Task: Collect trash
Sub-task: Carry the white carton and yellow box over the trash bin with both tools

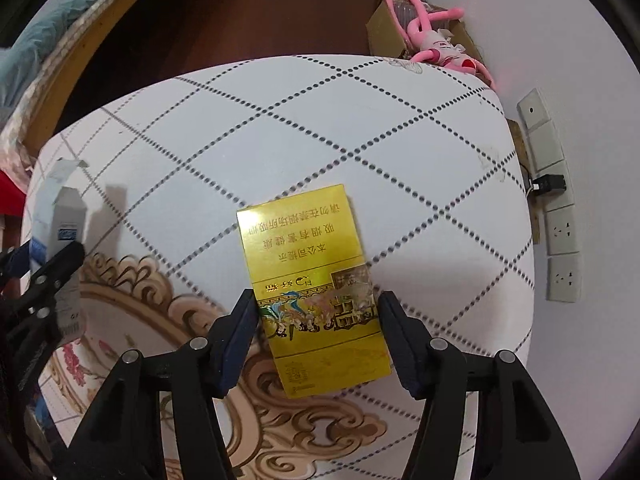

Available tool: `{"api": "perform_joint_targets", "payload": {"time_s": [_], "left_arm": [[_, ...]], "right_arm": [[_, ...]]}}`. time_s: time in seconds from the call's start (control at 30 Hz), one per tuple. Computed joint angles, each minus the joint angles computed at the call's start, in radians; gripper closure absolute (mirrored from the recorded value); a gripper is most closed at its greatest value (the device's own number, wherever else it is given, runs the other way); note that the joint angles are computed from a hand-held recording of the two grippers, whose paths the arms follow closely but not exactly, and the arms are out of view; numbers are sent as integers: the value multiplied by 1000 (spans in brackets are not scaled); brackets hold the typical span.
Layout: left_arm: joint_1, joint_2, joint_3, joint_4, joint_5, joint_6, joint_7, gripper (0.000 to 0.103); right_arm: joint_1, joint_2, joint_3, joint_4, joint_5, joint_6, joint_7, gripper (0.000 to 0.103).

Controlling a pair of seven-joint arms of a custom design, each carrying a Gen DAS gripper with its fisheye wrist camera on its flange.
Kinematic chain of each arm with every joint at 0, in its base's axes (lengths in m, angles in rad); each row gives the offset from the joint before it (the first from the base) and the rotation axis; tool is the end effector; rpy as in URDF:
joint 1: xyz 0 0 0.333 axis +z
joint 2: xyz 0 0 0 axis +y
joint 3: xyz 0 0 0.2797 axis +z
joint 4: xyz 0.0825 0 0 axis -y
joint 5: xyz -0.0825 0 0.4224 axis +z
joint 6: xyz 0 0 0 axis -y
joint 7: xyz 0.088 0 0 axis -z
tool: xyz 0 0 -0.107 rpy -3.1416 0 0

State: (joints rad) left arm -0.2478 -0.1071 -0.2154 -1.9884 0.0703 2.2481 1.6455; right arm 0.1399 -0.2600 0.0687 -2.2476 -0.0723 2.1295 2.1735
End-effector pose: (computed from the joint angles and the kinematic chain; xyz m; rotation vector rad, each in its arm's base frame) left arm 0.5367 -0.2693 0.4997 -1.3591 2.5000 -0.3666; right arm 0.5189 0.1072 0.4353 -1.7257 2.4965 -0.1948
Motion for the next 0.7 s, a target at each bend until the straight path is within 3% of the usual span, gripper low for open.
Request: {"api": "perform_joint_targets", "payload": {"time_s": [0.23,0.43,0.7], "left_arm": [[22,-248,52,-198,-46,85,-30,72],[40,-498,121,-348,-53,97,-20,72],[104,-725,223,-425,-33,72,40,72]], "right_arm": [[37,-193,68,-117,-1,81,87,40],[87,-322,160,-144,-7,133,194,40],[177,-253,240,3,-5,233,248,40]]}}
